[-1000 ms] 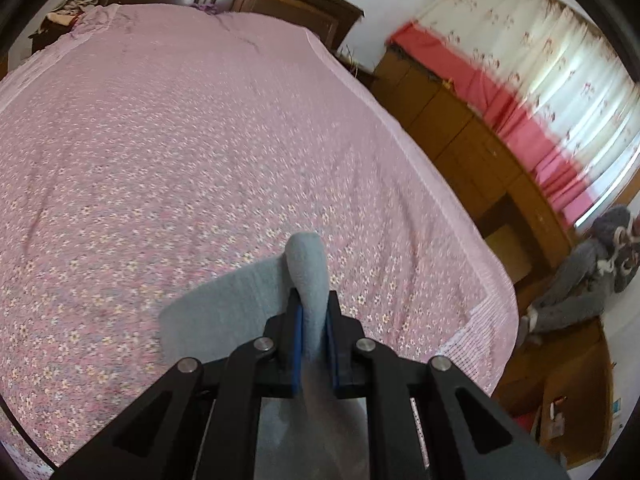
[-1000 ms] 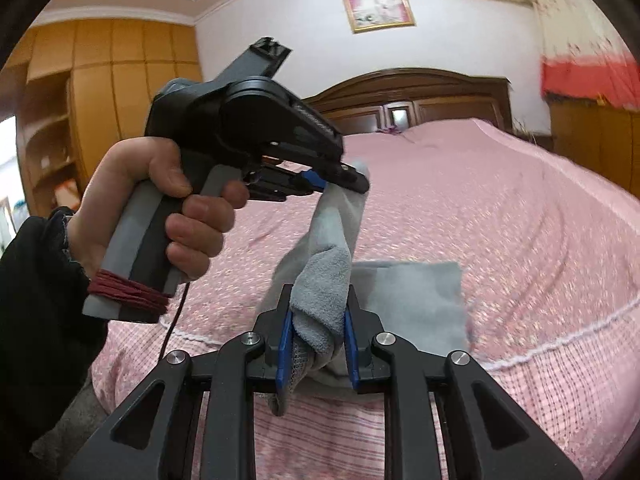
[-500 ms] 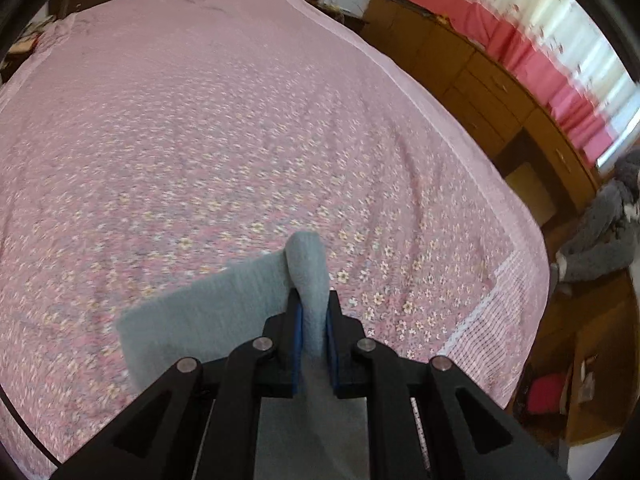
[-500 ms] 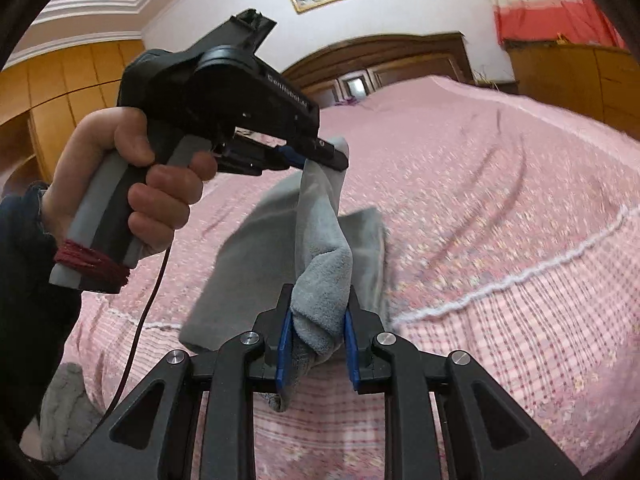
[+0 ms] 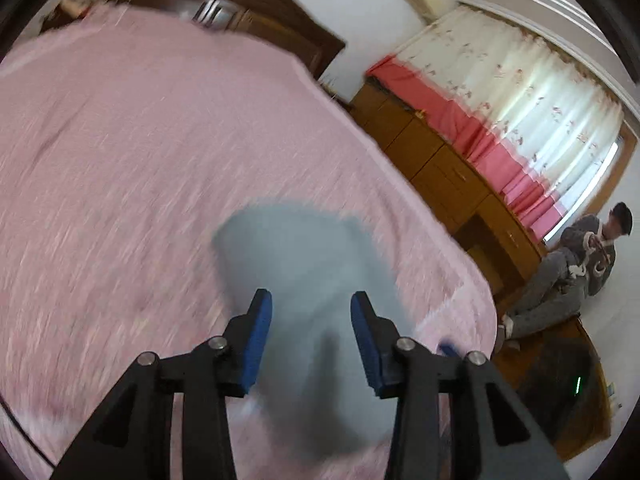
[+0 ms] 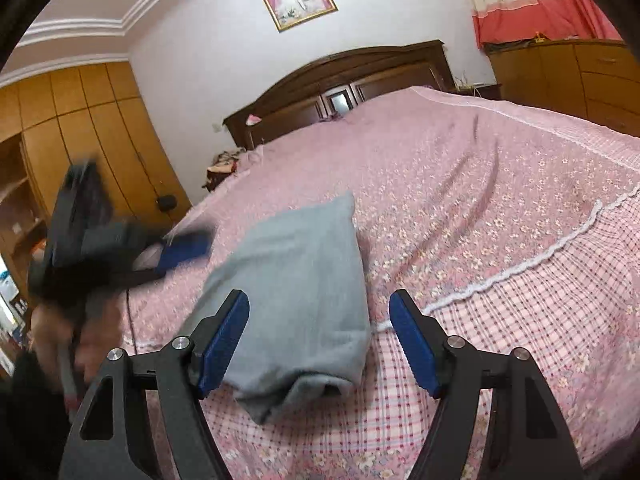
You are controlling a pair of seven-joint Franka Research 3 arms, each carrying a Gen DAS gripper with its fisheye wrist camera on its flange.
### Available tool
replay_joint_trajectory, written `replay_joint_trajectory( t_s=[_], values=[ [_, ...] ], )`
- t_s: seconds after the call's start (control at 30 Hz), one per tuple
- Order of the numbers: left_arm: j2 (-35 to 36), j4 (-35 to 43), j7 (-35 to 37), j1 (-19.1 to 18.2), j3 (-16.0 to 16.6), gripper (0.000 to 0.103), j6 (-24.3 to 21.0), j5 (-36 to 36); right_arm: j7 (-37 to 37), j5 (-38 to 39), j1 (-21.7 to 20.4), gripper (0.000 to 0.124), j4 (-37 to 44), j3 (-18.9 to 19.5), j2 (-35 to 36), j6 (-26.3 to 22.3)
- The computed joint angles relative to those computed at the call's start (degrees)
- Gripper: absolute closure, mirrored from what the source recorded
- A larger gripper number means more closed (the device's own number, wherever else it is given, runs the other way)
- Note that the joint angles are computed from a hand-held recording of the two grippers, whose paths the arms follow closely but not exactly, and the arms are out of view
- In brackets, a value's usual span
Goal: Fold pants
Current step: 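Lay the folded pants flat and open both grippers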
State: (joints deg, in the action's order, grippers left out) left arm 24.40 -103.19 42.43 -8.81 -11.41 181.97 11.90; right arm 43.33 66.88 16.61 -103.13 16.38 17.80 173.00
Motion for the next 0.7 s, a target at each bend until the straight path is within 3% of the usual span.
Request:
replay_joint_trajectory(
  t_s=[0.07, 0.17, 0.2, 0.23, 0.33, 0.5, 0.6, 0.63, 0.7],
  values=[
    [-2.25, -3.76, -2.91, -5.12, 5.85, 0.064, -0.15, 2.49, 8.28, -7.79, 2.58, 0.052, 0.59, -3.24, 1.17, -2.75],
    [-2.9, -5.47, -7.25, -16.54, 18.37, 0.074, 1.28, 8.35, 18.21, -19.4, 5.87, 0.073, 1.48, -6.77, 3.19, -3.91],
    [-2.85, -5.81, -9.89, -18.39, 20.64, 0.074, 3.19, 11.13, 20.71, -23.15, 7.25, 0.075, 1.17, -7.96, 3.34, -3.32],
    [-2.6, -6.51, -9.37, -18.72, 20.92, 0.074, 6.72, 10.61, 21.79, -25.2, 7.54, 0.075, 0.92, -8.14, 3.37, -2.87],
    [-1.28, -6.93, -7.31, -13.8, 14.85, 0.073, 11.95, 9.49, 25.89, -31.28, 8.48, 0.075, 0.33, -9.16, 3.66, -1.84],
    [1.29, -6.9, -4.41, -8.01, 7.47, 0.073, 11.48, 8.11, 34.02, -38.6, 8.63, 0.075, 0.19, -10.4, 4.08, -3.15],
    [2.21, -7.83, -5.14, 2.22, -2.85, 0.074, 12.93, 9.7, 37.62, -42.28, 8.91, 0.072, -0.08, -10.65, 3.89, -2.98],
    [2.21, -8.42, -5.53, 4.19, -4.71, 0.074, 13.9, 10.1, 40.18, -44.61, 10.12, 0.071, 0.14, -12.1, 3.82, -3.37],
    [1.09, -10.1, -5.98, 2.93, -2.98, 0.068, 15.24, 8.12, 46.4, -49.9, 12.82, 0.068, 0.78, -15.53, 3.65, -3.94]
  ],
)
